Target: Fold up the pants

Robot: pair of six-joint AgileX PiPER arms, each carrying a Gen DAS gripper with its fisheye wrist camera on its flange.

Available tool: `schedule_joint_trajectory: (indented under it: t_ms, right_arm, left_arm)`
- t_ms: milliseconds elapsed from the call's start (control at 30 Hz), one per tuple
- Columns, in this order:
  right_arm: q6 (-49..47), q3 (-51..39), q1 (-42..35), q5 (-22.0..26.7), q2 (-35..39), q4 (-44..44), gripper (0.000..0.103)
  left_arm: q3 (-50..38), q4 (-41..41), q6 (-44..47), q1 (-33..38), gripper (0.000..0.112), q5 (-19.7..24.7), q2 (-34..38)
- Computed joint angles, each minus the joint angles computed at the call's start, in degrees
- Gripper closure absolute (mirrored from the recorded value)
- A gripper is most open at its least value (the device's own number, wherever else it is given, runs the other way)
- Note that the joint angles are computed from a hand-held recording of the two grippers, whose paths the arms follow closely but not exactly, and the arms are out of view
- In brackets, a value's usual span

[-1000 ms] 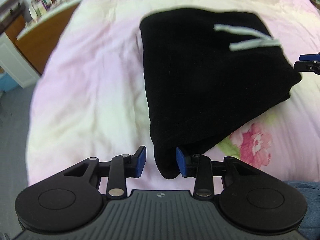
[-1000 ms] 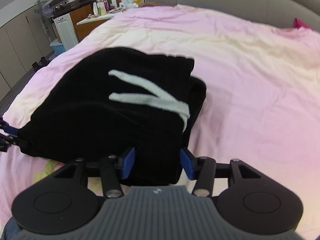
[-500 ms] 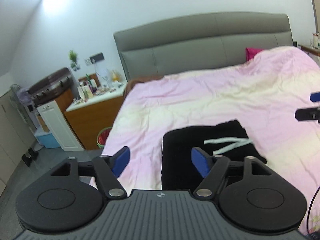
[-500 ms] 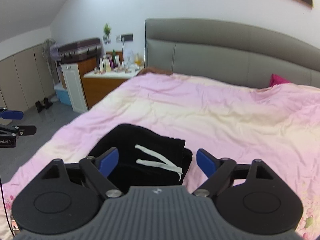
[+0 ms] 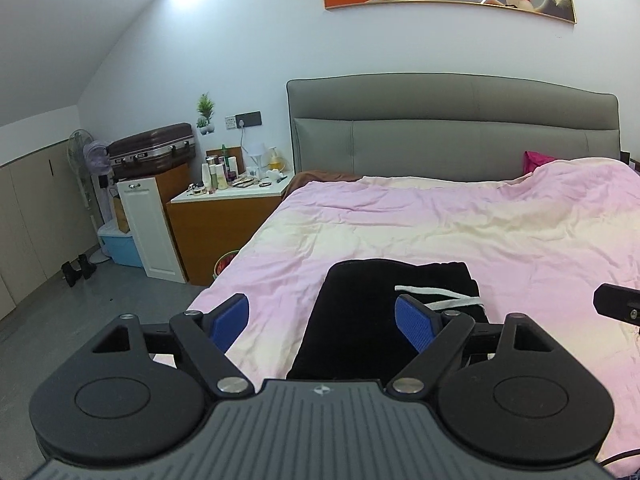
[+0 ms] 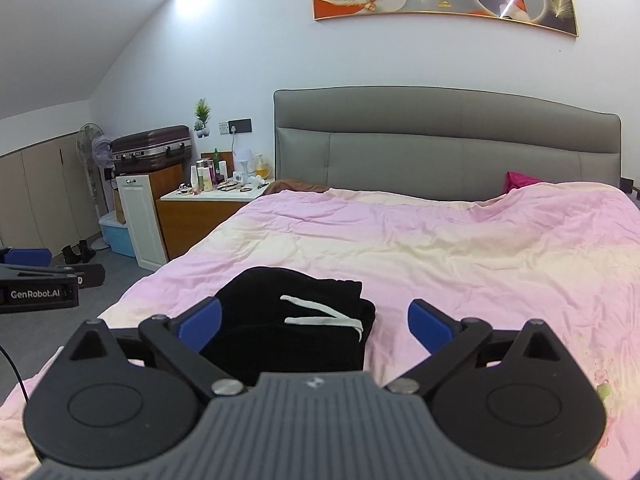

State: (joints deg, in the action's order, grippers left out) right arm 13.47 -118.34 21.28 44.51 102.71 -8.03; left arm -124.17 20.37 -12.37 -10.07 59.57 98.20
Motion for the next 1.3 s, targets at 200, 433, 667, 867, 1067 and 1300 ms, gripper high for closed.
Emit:
schedule_joint_trajectory:
  t_ms: [200, 433, 667, 867, 1067, 1300]
  right_arm:
    - [2.75, 10.46, 1.22, -4.26, -3.02, -1.66, 0.007]
    - [5.87, 13.35, 1.65, -3.71, -1.79, -4.07, 0.007]
    - [8.78, 12.70, 2.11, -2.38, 0.10, -6.17, 0.007]
    - [9.92, 11.47, 2.09, -1.49, 0.92, -7.31, 0.007]
    - [10.72, 11.50, 1.95, -0.71, 0.56, -7.86, 0.007]
    - [10.97, 12.30, 1.66, -1.26, -0.29, -7.97, 0.007]
  left_arm:
    - [8.51, -0.81, -1.31, -0.19, 0.015, -1.01, -3.54]
    - [11.65, -2.63, -0.87, 0.04, 0.015, -0.36, -3.26]
    - [11.90, -3.31, -0.79, -0.30, 0.015, 0.94, -2.35]
    - [10.70, -3.26, -0.94, -0.91, 0.015, 2.00, -1.81]
    - [7.77, -2.43, -0.96, -2.14, 0.015, 3.34, -0.51]
    - [7.27, -1.54, -1.73, -3.20, 0.015, 3.96, -0.87]
